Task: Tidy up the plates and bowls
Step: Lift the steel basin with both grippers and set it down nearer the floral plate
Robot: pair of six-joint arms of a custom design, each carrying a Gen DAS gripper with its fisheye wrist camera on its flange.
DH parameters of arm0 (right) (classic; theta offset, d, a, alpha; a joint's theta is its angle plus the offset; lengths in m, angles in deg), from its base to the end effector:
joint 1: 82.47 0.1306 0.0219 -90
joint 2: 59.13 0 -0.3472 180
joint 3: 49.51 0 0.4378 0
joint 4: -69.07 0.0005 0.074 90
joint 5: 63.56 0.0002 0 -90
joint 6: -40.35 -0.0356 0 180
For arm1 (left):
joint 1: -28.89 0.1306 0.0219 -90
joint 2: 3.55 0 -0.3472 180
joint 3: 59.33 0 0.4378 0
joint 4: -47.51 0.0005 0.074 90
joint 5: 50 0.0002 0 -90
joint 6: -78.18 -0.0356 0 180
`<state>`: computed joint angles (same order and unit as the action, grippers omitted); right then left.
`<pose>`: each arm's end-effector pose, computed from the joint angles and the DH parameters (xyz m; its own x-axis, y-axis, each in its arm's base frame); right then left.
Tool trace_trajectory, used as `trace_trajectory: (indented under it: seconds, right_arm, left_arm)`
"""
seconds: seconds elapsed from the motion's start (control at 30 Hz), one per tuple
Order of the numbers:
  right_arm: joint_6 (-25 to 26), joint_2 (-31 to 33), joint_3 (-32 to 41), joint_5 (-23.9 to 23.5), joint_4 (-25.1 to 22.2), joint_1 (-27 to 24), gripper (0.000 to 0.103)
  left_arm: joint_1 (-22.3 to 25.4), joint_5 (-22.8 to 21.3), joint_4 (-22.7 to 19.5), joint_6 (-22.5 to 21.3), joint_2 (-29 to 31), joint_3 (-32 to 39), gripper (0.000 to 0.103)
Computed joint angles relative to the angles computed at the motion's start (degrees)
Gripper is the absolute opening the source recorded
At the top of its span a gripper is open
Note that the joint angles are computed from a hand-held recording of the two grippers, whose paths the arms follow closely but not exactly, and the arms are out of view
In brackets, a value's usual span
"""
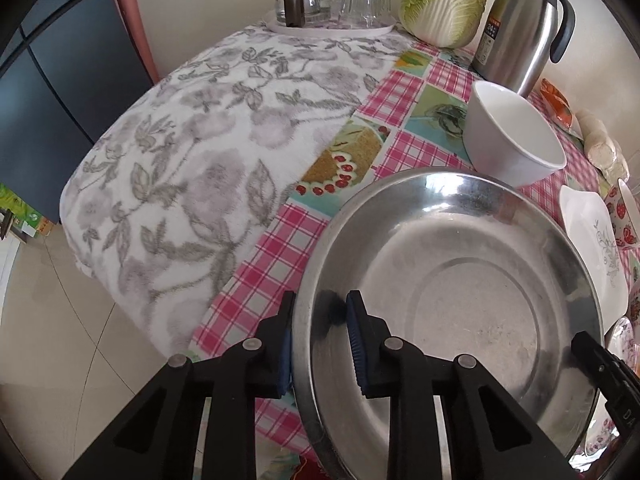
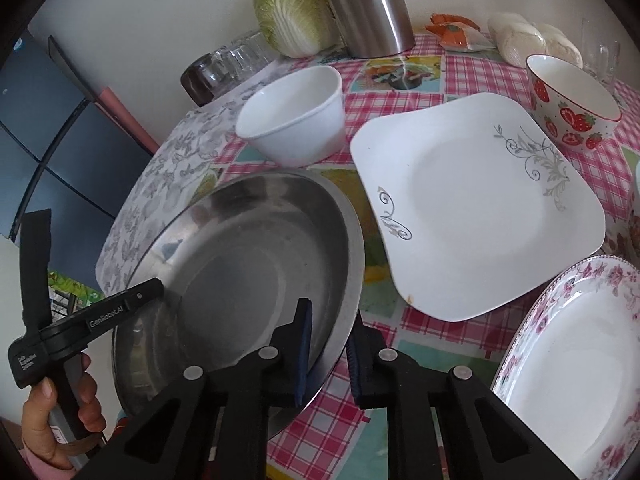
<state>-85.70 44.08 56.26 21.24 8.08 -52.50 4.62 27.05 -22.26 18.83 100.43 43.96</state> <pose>0.5147 0.3000 0.3948 -0.9137 0.1496 -0.3778 -0.0011 0.9288 0.3705 0.5315 -0.2315 0.3597 -0.9085 -0.1354 -0.3954 -0.1521 0.9883 0.0112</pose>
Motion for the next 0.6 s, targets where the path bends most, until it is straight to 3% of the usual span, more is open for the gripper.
trace_trajectory:
  seconds: [0.27, 0.6]
  right_arm:
    - [0.37, -3.37, -2.12, -0.44, 1.77, -0.73, 0.017]
    - [-1.82, -9.4, -5.86, -0.17, 6.65, -3.78, 0.017]
  left_arm:
    - [-1.64, -1.71, -1.41, 1.85, -1.22, 1.47, 0.024]
    - [-5.11, -4.75, -4.18, 1.74, 2.4, 11.65, 0.024]
